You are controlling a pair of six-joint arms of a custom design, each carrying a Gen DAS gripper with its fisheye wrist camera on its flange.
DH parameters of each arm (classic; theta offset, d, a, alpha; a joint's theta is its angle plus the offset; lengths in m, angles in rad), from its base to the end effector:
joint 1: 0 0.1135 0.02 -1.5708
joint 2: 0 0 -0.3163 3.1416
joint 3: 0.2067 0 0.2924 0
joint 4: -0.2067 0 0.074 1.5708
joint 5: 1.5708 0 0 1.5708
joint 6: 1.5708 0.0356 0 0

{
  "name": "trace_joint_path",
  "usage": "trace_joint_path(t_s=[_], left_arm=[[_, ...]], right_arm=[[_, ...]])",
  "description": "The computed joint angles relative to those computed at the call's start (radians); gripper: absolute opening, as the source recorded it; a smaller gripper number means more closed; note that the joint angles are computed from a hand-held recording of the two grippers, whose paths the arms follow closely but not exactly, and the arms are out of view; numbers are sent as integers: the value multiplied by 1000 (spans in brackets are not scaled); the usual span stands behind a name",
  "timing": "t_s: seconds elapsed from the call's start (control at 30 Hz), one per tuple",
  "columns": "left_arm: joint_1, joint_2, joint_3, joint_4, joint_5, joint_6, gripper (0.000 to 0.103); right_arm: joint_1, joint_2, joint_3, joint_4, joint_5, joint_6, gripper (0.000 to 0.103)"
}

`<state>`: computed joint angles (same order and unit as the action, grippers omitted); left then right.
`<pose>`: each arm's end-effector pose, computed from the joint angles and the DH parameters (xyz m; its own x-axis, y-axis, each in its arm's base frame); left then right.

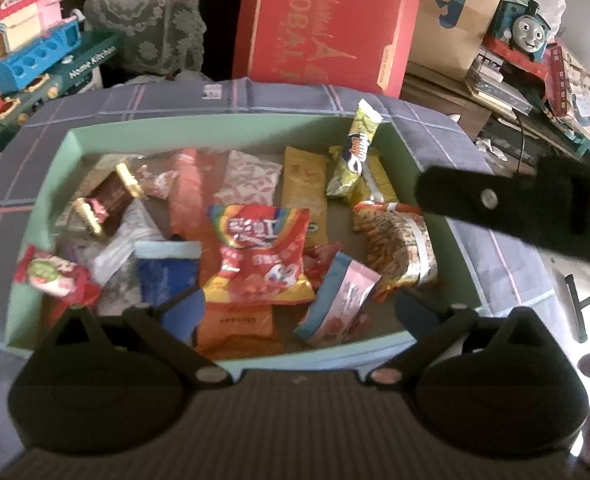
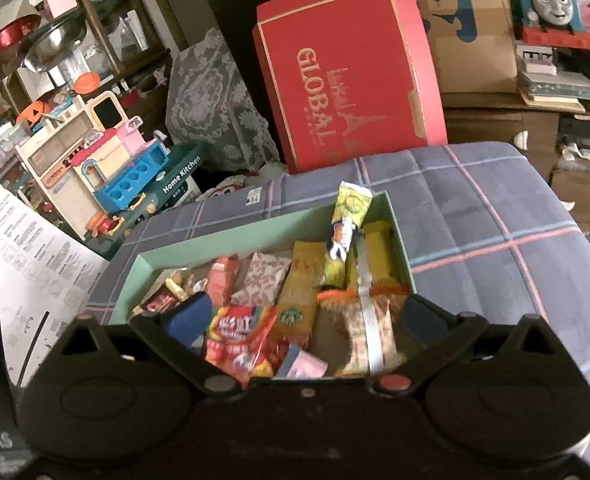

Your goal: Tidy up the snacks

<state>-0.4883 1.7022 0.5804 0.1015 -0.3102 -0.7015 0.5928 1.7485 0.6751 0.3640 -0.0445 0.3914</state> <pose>0.2667 -0.1293 0.1033 -0.7722 -0.2857 -0.5675 -0.2522 0.9577 -0.1389 0.2880 0.1959 0.1306 -0.7230 -0.0275 -0.6903 -0.3357 0.8873 0.3162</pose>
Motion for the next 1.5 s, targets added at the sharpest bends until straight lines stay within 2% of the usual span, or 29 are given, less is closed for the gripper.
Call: trace_joint_path(t_s=[0.27, 0.63, 0.93, 1.17, 1.5], left_arm=[[-90, -136, -73, -118, -106, -80, 103], [-174, -327, -204, -217, -186, -161, 103], [-227, -383, -282, -290, -252, -206, 103], [-205, -372, -335, -268, -228, -226, 103], [-136, -376, -353, -244, -209, -197, 103]], right_arm=[[48, -133, -118, -14, 27, 35, 103], [145, -244, -220, -51, 84, 138, 103], [215, -207, -223, -86, 150, 176, 103], [238, -121, -188, -113, 144, 202, 103], [251, -74, -135, -159, 157, 186, 103]])
